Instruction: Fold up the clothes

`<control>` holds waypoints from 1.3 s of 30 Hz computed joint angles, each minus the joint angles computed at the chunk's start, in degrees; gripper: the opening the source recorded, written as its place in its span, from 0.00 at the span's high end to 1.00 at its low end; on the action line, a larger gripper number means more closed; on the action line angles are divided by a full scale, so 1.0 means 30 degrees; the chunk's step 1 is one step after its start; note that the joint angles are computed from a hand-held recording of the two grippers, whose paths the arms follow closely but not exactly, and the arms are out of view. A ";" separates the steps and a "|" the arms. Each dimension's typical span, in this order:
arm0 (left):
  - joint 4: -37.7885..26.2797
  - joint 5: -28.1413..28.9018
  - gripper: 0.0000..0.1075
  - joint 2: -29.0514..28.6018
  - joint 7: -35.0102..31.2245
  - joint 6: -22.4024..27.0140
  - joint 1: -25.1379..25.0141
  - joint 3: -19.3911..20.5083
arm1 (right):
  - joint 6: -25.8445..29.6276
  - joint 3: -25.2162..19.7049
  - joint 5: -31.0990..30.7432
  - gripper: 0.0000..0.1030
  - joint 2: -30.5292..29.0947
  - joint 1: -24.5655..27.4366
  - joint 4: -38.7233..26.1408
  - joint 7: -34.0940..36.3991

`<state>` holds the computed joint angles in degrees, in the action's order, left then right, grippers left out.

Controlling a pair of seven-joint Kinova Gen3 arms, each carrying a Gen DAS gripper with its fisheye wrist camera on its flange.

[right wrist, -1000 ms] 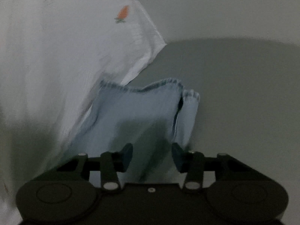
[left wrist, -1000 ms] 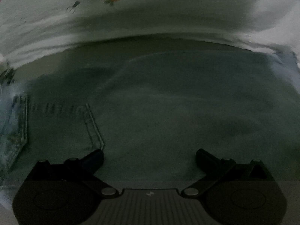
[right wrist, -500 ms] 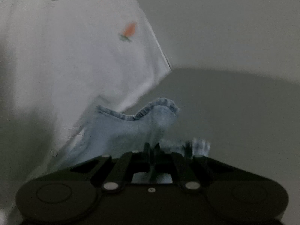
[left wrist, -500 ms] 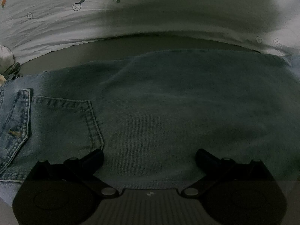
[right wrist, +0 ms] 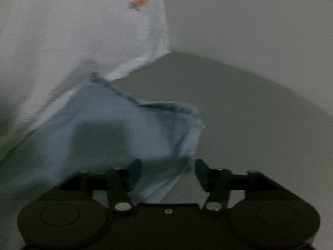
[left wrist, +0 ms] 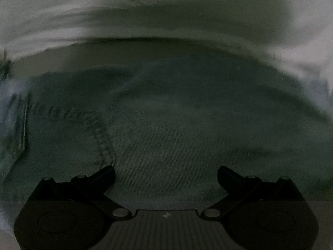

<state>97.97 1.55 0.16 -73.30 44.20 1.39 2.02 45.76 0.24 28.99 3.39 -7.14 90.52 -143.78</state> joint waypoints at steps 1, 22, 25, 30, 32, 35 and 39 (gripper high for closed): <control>0.0614 0.0777 0.04 -0.0684 -0.0091 -0.0496 -0.0035 -0.0624 | 0.0172 -0.0295 -0.0086 0.27 -0.0420 -0.0283 0.0204 0.0107; 0.6444 0.7989 0.04 -0.5659 -0.5900 -0.2172 -0.3073 -0.9853 | 0.4055 -0.4196 0.6726 0.00 0.0671 -0.9148 0.0715 -0.7889; 0.6323 1.0089 0.04 -0.4671 -0.7160 -0.2384 -0.2259 -1.1505 | 0.3645 -0.4006 0.6683 0.00 0.0534 -0.9418 0.1281 -0.8399; 0.6935 1.0605 0.04 -0.4777 -0.6467 -0.3447 -0.5074 -0.8577 | 0.4656 -0.4052 0.7403 0.00 0.0917 -1.0176 0.1200 -0.9784; 0.7143 1.0856 0.05 -0.4869 -0.6600 -0.3685 -0.5963 -0.7771 | 0.5054 -0.4055 0.8026 0.00 0.1064 -1.0590 0.1323 -1.0586; 0.7331 1.2952 0.05 -0.4598 -0.8305 -0.3558 -0.5299 -0.9217 | 0.5279 -0.4073 0.8920 0.00 0.1189 -1.1065 0.1707 -1.1649; 0.7784 1.6058 0.05 -0.4613 -0.9506 -0.3059 -0.3104 -1.2756 | 0.5241 -0.4033 0.8936 0.00 0.1143 -1.1111 0.1764 -1.1737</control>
<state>121.33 49.73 -13.68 -101.82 35.02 -7.92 -36.25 61.49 -11.86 55.80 6.82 -40.47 95.81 -178.99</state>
